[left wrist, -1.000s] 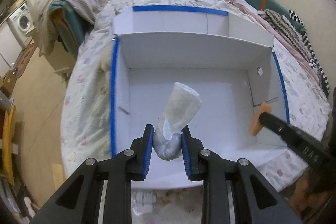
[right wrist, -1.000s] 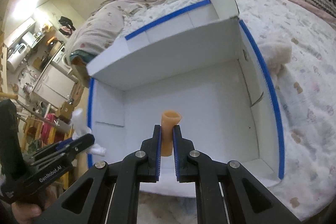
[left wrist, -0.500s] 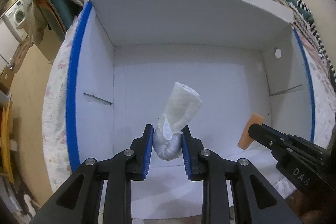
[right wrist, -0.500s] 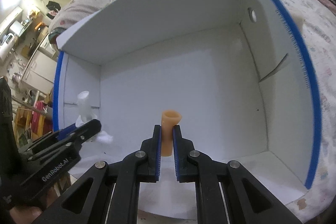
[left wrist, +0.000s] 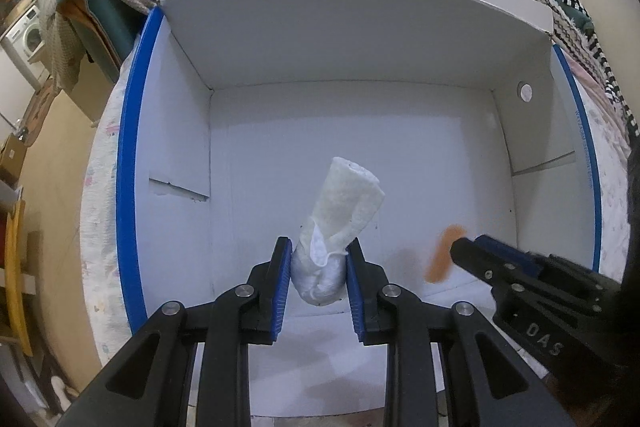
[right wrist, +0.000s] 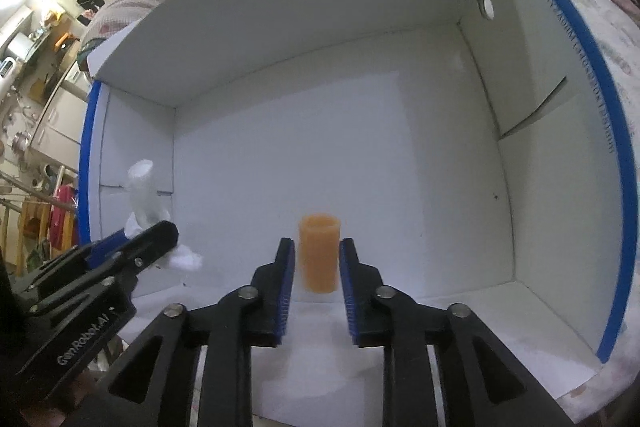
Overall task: Organize soft objects
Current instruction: 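Carry both items over the box and open the right gripper to drop the plug, then open the left gripper to drop the white cloth into the box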
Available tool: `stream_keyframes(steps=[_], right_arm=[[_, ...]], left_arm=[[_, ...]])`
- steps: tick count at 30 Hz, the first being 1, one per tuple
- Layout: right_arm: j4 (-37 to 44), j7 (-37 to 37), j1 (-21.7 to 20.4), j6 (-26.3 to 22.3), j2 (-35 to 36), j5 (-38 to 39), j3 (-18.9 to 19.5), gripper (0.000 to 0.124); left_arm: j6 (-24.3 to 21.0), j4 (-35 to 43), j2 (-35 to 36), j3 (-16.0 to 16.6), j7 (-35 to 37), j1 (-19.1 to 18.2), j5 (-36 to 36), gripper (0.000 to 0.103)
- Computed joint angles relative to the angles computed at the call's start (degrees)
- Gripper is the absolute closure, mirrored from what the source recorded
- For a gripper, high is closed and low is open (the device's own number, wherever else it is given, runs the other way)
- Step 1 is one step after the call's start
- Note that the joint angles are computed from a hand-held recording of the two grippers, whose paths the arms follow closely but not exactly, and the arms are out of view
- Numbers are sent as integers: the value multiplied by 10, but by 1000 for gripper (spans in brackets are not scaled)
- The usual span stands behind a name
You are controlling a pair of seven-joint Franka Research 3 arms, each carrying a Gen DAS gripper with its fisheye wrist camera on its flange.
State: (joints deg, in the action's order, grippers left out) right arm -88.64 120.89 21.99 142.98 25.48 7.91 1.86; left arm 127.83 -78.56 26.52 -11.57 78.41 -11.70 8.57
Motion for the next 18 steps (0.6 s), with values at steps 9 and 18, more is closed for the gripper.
stream_keyframes(steps=[9,18], right_arm=[[-25,48,10,36,-19,-40,-16,44],[-11,64,4,3,-10,-37,-12,43]], left_arm=[[-1,-5,-3,-1,4,3,-3,79],[9,-16,-13,7,-11,-3,12,40]])
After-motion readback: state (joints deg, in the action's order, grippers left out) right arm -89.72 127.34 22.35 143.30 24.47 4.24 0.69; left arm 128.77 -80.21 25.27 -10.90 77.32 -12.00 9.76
